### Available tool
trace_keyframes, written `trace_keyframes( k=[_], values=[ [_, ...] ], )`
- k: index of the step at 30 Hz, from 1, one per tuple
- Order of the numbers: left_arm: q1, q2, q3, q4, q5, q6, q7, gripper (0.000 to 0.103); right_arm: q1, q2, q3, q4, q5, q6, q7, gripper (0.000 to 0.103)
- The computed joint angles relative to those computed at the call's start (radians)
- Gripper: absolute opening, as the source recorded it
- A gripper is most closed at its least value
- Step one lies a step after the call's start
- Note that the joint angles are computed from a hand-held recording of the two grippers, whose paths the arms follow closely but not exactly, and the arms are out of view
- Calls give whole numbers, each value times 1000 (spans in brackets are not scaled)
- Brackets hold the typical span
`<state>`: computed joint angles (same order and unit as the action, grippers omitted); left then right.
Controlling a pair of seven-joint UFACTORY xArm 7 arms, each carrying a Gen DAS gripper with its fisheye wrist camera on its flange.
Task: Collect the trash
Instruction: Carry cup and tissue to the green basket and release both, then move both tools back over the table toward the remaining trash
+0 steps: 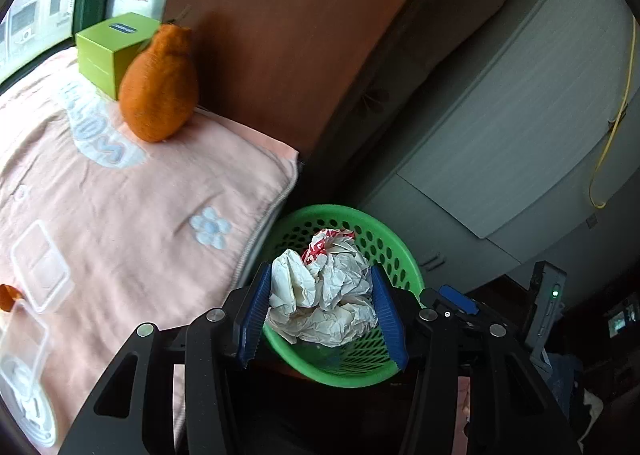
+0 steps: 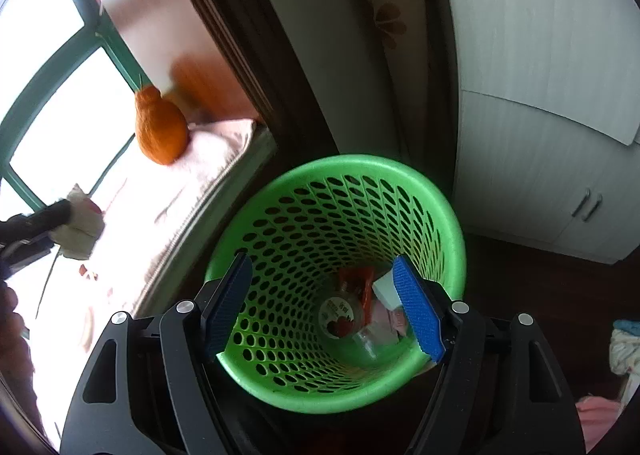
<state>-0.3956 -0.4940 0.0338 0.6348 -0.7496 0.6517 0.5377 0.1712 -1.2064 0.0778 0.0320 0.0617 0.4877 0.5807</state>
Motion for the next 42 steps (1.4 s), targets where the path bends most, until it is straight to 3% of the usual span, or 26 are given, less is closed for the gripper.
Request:
trace_keyframes(
  k=[10,22,27,32,42],
  values=[
    [-47,109,-65,41,-20,-24,-4,50,-2,-199,58,2,-54,149,5,77],
    [-74,161,-80,71,-104,-13,55,67,9,-283,40,-17,-48,187,14,77],
    [-61,138,-88,51,-110,-16,72,67,26,-266,48,-12,-42,172,19,77],
    [-40,58,-89,-1,-49,-55,40,67,56,-231,64,0,-37,138,31,77],
    [51,-126,-2,-122,140,-89,-69,67,134,13,108,76,-36,-38,48,79]
  ],
)
